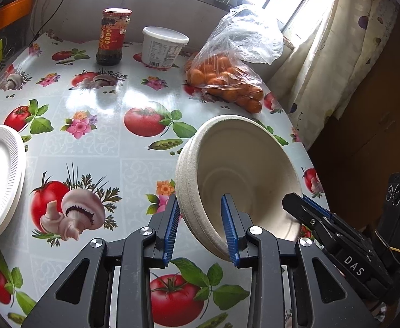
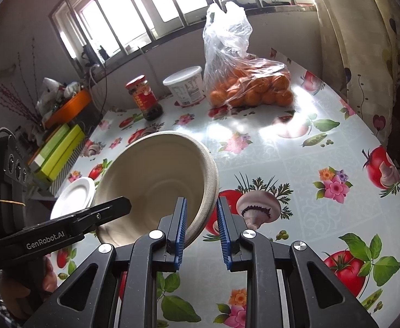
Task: Organize plates and bowls
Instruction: 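Lift and carry the bowl stack over the white plate stack with both grippers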
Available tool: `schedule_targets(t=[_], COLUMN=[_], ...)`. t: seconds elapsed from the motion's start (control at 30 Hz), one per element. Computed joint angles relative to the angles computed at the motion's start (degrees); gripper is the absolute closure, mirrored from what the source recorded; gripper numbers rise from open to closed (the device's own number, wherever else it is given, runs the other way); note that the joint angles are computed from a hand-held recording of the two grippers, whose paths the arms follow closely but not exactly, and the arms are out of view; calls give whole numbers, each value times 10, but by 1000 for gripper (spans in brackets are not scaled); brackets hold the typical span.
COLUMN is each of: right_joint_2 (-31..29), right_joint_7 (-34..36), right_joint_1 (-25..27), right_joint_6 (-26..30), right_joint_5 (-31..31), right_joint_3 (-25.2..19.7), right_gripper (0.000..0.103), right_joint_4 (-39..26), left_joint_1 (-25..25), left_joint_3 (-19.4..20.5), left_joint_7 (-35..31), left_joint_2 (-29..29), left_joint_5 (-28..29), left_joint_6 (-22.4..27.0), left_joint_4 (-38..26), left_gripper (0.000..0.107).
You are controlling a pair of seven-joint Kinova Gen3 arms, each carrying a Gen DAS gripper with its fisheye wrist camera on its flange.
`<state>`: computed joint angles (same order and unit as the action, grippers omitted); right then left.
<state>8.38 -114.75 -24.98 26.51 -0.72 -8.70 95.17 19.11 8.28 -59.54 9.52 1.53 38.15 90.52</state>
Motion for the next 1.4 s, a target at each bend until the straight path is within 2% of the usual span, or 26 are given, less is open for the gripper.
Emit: schedule_targets(t=[0.57, 1.4], right_joint_2=[23, 74], right_joint_7=[-35, -26], right_joint_1=[-52, -108], right_joint_6=[14, 28], right_joint_5=[47, 52], right_joint_3=[-3, -8], right_gripper=[81, 81], right_joint_4=[-34, -95], left_joint_1=[-23, -75], left_joint_3=[-7, -11], left_joint_7=[22, 41], left_joint_2=[-52, -116], left_joint_5=[-21, -37], left_joint_6=[-10, -10], left_joint_4=[60, 131], left_gripper=[75, 75])
